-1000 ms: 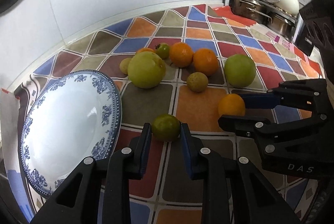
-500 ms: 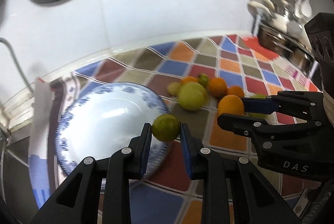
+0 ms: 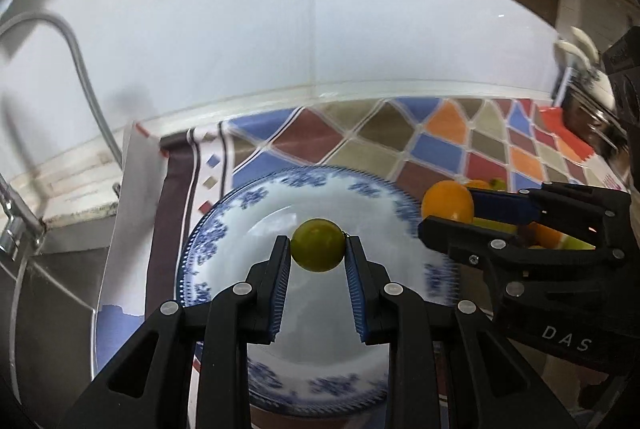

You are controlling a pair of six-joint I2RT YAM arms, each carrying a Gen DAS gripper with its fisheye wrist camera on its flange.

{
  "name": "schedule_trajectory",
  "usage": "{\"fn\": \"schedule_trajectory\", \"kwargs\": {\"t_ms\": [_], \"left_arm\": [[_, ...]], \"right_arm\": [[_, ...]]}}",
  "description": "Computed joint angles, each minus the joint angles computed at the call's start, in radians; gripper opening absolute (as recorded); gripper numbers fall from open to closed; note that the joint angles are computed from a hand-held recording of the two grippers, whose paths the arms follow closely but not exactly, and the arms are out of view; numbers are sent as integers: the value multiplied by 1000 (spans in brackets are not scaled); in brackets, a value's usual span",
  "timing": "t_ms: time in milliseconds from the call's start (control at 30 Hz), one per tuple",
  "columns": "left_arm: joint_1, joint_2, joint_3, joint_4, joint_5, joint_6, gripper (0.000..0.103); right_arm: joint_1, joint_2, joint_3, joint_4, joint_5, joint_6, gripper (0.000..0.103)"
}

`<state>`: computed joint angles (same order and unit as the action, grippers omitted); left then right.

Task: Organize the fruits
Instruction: 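Grasp the small green citrus with the left tool while the right tool grasps the orange, then lower both fruits onto the plate and open both tools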

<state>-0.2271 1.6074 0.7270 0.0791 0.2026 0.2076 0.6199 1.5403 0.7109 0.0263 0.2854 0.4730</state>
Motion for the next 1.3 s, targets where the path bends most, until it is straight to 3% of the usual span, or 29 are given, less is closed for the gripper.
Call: {"fn": "schedule_trajectory", "kwargs": {"t_ms": [333, 733, 933, 1200, 1300], "left_arm": [[58, 205, 138, 5, 4, 5, 28], [66, 268, 189, -2, 5, 4, 30], [65, 148, 101, 30, -15, -2, 40], [59, -138, -81, 41, 0, -5, 66], [48, -249, -137, 20, -10, -6, 70]], "right_arm": [[-75, 266, 206, -21, -82, -4, 38], [-96, 339, 261, -18, -111, -10, 40], [-77, 256, 216, -37, -53, 7, 45], [32, 29, 101, -113, 114, 81, 45], [93, -69, 60, -175, 197, 142, 54]]}}
